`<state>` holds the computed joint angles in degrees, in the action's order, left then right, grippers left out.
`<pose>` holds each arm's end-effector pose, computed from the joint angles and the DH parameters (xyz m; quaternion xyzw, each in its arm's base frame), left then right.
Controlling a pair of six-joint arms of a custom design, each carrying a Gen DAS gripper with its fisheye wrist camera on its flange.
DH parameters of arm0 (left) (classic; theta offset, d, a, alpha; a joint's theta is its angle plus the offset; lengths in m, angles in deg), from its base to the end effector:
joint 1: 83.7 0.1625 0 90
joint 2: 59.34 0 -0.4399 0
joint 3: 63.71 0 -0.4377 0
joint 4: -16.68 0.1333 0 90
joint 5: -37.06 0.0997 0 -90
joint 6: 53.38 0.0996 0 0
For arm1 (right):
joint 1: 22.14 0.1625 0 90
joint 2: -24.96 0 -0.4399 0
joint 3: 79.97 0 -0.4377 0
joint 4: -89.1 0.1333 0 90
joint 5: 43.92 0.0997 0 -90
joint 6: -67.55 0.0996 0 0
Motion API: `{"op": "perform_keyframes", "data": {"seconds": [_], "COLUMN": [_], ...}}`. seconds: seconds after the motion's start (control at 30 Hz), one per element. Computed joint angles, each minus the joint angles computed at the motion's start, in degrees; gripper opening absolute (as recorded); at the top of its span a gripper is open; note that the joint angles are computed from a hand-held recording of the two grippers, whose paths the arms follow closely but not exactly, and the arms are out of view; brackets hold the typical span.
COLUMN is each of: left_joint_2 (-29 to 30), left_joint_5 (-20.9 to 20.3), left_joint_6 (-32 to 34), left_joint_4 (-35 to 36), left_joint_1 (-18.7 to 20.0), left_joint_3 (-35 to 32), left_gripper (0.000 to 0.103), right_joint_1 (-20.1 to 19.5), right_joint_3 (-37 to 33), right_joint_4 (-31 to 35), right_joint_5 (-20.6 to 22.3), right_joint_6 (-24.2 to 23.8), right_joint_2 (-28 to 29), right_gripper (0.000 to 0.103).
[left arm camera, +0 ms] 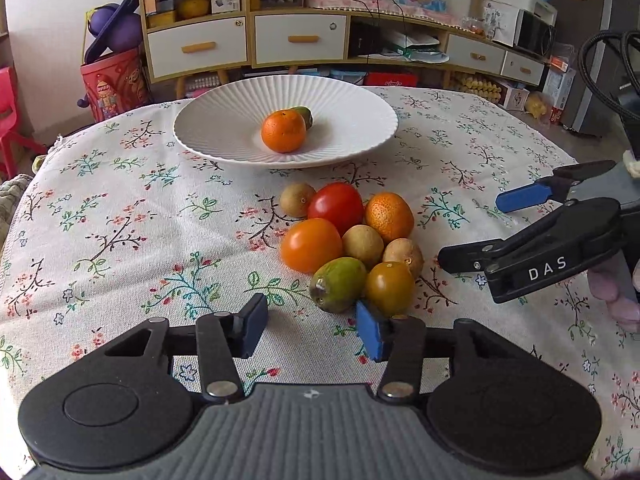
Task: Organize fruits
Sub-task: 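Grasp a green lime with the left gripper while the right gripper grasps an orange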
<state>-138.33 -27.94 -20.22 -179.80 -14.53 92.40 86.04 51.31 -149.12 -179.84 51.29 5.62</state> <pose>0.0527 -0.3547 0.1378 0.3798 0.8664 -0.2235 0.2347 0.1750 -0.3350 -0.0947 0.1430 -0.8717 0.2928 0.3658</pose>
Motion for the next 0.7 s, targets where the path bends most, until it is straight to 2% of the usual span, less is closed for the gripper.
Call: {"op": "perform_keyframes", "data": {"seconds": [0.1,0.23,0.37,0.7], "left_joint_2": [0.28,1.24,2.05,-0.91], "left_joint_5": [-1.70,-3.72,-2.83,3.80], "left_joint_6": [0.47,2.97,2.26,-3.54], "left_joint_4": [0.56,-0.30,-1.08,3.01], "left_joint_1": [0.55,1.05,0.39,-1.56], "left_joint_3": [-0.55,-0.86,-0.83,-0.87], "left_gripper": [0.025,0.009,0.009,0.008], "right_joint_1": [0.11,0.16,0.36,1.07], "right_joint_3": [-0.15,-0.36,-0.62,-1.56], "right_joint_4": [0.51,1.26,1.76,3.65], "right_joint_5": [0.32,0.83,1.10,1.77], "right_joint_6": [0.12,0.40,0.27,0.95], "right_joint_2": [-0.14,-0.36,-0.42,-0.79], "right_gripper": [0.101,0.101,0.099,0.092]}}
